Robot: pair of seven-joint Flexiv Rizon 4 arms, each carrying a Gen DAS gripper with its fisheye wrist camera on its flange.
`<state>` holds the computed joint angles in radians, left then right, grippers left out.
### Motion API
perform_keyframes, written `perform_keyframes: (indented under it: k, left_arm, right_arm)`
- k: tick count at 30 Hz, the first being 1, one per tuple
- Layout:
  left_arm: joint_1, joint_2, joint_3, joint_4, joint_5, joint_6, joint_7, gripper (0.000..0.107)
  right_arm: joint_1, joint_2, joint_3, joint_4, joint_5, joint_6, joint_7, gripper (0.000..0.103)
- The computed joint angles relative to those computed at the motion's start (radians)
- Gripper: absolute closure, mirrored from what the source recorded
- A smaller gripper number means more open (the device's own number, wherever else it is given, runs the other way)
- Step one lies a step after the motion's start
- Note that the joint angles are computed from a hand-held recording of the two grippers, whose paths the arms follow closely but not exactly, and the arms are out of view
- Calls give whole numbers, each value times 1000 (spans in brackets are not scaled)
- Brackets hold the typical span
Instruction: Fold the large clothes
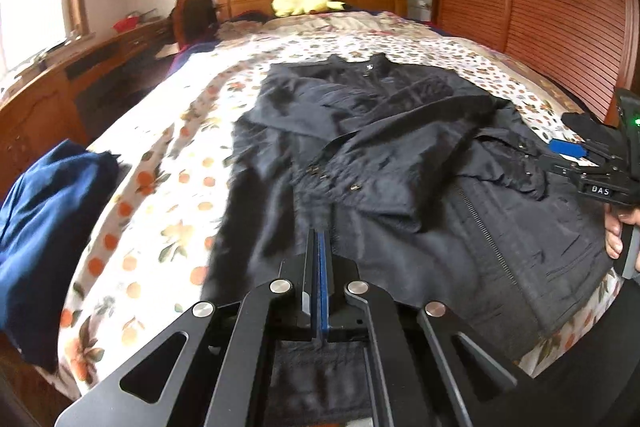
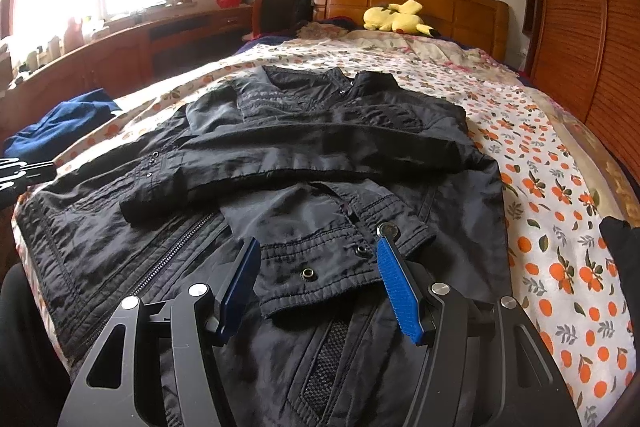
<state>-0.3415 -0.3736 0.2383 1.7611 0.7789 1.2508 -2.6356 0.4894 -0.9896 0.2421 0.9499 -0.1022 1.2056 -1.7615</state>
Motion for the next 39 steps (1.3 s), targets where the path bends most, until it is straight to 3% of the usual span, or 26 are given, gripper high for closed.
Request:
perform_keyframes:
  k: [7, 10, 16, 21, 31, 39]
  left_arm:
    - [13, 31, 23, 64, 34, 32, -66, 105]
    - [19, 43, 25, 82, 54, 43, -94, 98]
    - [32, 67, 21, 112, 96, 42, -135, 71]
    - [48, 80, 8, 130, 127, 31, -162, 41]
    - [79, 83, -12, 161, 139, 65, -176, 39]
    - [87, 79, -15, 185, 112, 93, -138, 34]
  right_arm:
    - [9, -3, -18, 1, -8, -18, 19, 45]
    - [13, 6, -30, 13, -16, -14, 30, 45]
    - [-7, 69, -30, 118, -24, 14, 27, 45]
    - [-28, 143, -63, 259, -43, 77, 67, 45]
    - [-64, 276, -141, 515, -127, 168, 243, 44]
    - [-129, 280, -46, 530, -119, 100, 250, 44]
